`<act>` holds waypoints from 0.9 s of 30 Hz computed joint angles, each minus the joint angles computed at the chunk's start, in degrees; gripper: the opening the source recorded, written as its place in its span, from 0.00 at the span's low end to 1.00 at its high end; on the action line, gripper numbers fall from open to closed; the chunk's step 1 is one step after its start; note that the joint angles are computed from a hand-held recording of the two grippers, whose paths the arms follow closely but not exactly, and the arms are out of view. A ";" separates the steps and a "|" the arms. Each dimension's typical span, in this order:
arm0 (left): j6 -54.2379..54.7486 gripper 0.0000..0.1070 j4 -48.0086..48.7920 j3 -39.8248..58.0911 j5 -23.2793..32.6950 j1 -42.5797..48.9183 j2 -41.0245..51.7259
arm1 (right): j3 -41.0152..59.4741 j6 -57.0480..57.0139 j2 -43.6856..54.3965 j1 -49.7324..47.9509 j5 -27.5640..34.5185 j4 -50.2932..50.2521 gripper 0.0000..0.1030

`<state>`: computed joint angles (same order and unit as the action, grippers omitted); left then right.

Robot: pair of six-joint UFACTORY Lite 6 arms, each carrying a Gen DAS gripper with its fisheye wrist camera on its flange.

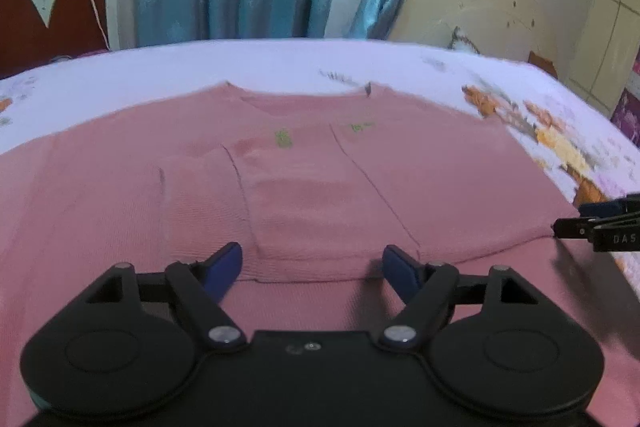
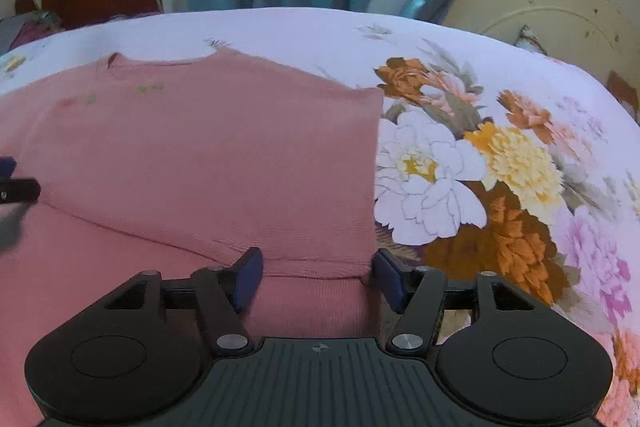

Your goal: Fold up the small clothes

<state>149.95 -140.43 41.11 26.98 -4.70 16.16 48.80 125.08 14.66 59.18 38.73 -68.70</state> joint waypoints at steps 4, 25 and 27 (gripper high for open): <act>1.30 0.78 -1.66 -5.15 2.03 6.32 -5.76 | -1.22 6.27 -3.34 3.28 2.58 0.61 0.59; -72.81 0.51 54.06 54.48 12.81 69.42 37.09 | 36.49 -0.90 20.39 2.35 3.40 9.63 0.59; -77.13 0.46 55.53 62.04 14.76 70.31 42.66 | 40.08 -3.57 22.09 2.06 4.66 11.15 0.59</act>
<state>72.82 -84.90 103.15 41.74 65.61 58.82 88.87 121.51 36.75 61.24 43.40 -57.55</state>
